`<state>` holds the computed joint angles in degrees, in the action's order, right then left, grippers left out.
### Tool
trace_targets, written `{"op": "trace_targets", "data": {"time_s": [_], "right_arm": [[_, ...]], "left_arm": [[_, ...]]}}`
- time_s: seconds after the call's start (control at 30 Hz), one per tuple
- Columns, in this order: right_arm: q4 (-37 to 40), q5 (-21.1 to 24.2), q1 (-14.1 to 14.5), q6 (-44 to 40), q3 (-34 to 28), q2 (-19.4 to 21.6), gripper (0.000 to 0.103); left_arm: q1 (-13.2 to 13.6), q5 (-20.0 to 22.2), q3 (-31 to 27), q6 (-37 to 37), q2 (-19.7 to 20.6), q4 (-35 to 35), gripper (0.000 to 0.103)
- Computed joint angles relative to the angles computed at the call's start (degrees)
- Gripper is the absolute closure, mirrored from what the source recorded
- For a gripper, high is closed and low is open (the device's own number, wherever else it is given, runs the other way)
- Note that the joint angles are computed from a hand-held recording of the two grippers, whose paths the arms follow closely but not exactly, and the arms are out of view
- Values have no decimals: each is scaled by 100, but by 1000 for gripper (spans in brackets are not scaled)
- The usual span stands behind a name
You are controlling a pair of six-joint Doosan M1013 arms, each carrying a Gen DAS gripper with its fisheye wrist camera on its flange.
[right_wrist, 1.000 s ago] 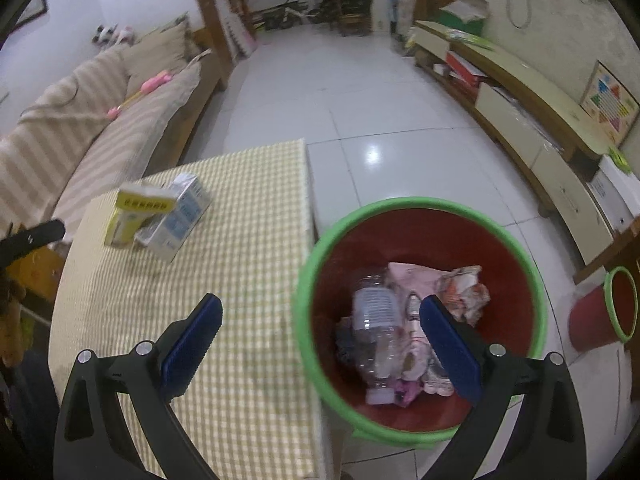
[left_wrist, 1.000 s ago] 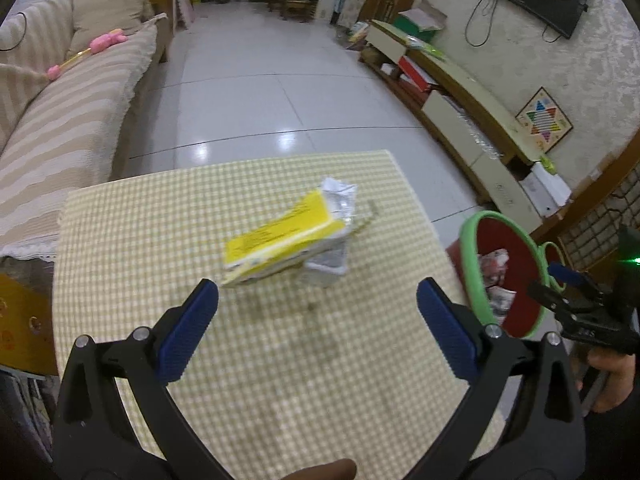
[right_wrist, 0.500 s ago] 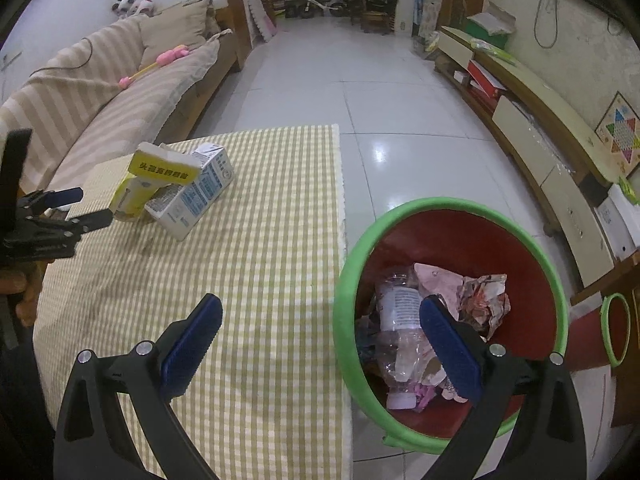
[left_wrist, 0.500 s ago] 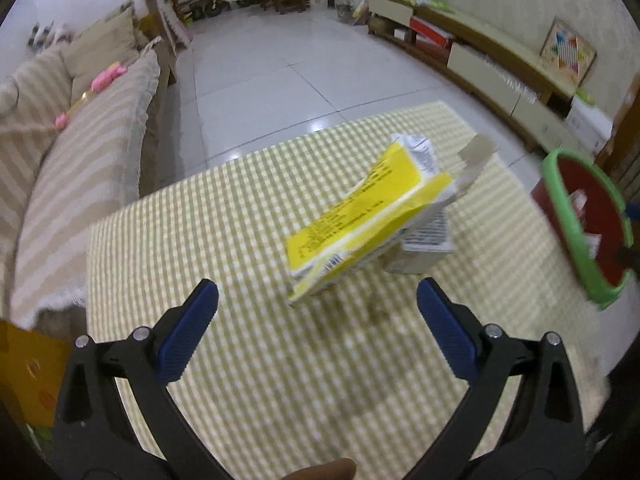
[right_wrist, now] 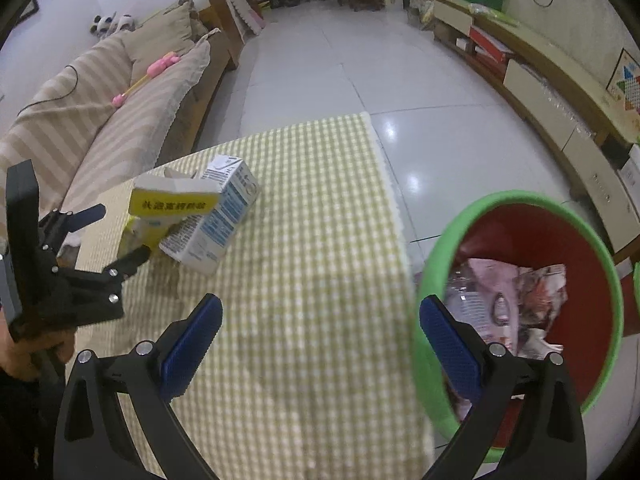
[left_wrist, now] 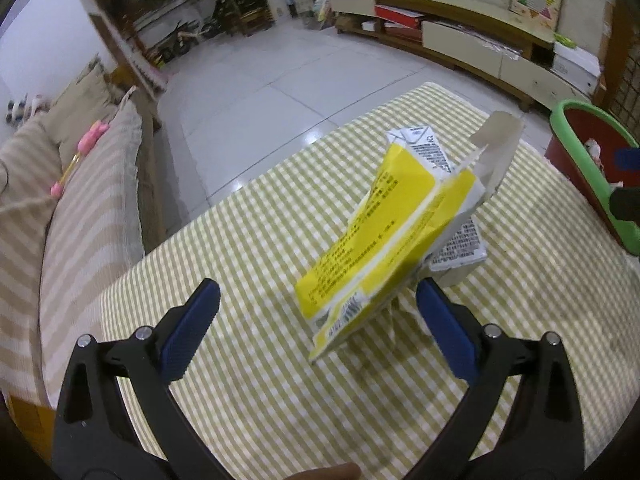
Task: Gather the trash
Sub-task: 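Move both open grippers back over the yellow box and milk carton, then grasp the yellow box with the left gripper while the right grasps the white milk carton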
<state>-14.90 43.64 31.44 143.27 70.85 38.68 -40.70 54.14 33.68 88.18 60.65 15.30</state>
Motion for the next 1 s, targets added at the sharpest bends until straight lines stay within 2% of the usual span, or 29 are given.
{"op": "trace_targets", "data": {"time_s": [0.1, 0.17, 0.23, 0.27, 0.3, 0.33, 0.43, 0.53, 0.7, 0.87, 1.0], "right_arm": [[64, 35, -11, -9, -113, 79, 7], [134, -3, -28, 45, -169, 121, 7], [174, -1, -39, 78, -252, 172, 7], [205, 8, -43, 71, -298, 197, 7], [224, 12, -45, 67, -338, 216, 7], [238, 11, -43, 60, -384, 240, 7], [269, 61, -39, -25, -575, 337, 7], [367, 135, -33, -140, -841, 484, 7], [504, 290, -5, -365, -1300, 741, 7], [517, 776, 55, -552, -2011, 1150, 7], [445, 1238, 99, -591, -2610, 1511, 7]], "left_arm": [[-4, -49, -100, 270, 69, -63, 9], [15, 3, -265, 472, 157, -254, 16], [45, 187, -486, 598, 274, -458, 37], [70, 322, -631, 644, 350, -600, 42], [91, 417, -726, 644, 401, -695, 53], [109, 502, -800, 604, 440, -766, 58], [159, 429, -699, 332, 391, -860, 65], [254, 327, -468, 36, 259, -1154, 70], [349, 140, 0, -340, 11, -1402, 72], [404, -198, 674, -786, -367, -1518, 72], [428, -310, 933, -974, -530, -1481, 72]]}}
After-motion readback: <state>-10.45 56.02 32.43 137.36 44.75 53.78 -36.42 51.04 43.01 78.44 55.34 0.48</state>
